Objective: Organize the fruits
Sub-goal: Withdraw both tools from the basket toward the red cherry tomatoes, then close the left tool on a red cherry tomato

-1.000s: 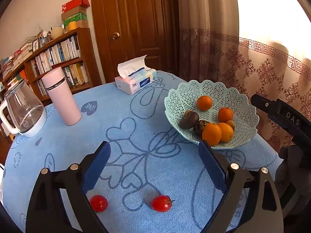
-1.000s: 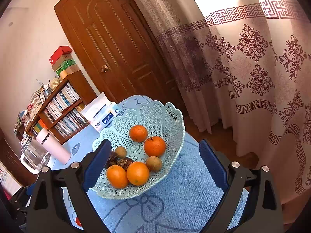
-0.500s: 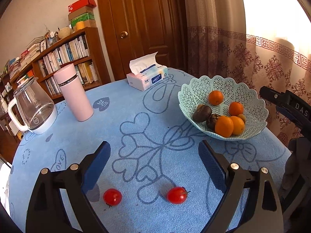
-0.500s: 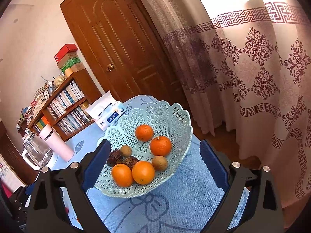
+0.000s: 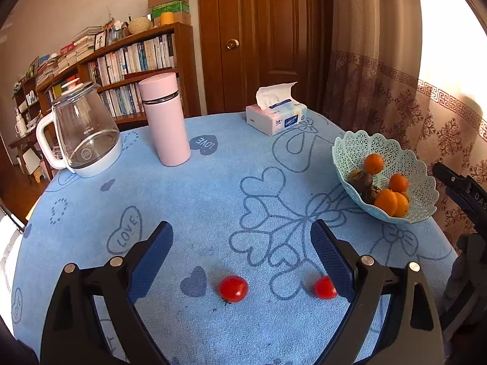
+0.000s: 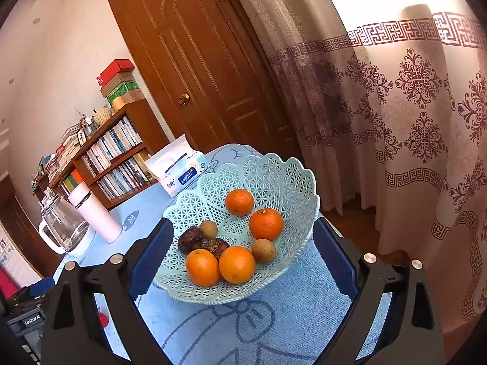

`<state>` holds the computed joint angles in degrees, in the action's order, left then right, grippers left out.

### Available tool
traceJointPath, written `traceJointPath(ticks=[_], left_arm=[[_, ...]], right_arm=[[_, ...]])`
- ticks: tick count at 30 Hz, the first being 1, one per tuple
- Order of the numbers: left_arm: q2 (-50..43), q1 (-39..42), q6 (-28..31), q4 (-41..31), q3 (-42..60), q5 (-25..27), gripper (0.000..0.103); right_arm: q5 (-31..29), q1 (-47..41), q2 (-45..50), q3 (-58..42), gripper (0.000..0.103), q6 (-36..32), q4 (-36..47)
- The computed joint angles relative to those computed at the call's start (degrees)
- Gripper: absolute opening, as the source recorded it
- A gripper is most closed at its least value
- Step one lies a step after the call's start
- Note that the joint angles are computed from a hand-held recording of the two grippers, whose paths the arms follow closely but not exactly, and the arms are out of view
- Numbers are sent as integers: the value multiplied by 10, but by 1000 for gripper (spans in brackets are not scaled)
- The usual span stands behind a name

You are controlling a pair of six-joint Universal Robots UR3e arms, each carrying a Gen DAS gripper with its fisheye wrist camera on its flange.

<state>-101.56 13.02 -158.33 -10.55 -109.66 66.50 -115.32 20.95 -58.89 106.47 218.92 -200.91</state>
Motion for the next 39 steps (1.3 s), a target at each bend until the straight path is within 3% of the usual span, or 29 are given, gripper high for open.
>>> traceJointPath(ticks=[9,24,33,39], left_arm=[[-2,38,6,-22,-15,-4,91],[-33,28,48,-10,-46,19,90],[-51,26,55,-34,-32,14,77],[-65,23,61,-56,-19,10,53]], right_arm=[[17,13,13,-29,94,-40,18],[40,16,18,-51,94,-61,47],[47,20,22,-59,94,-73,51],[50,21,23,-63,94,-77,54]])
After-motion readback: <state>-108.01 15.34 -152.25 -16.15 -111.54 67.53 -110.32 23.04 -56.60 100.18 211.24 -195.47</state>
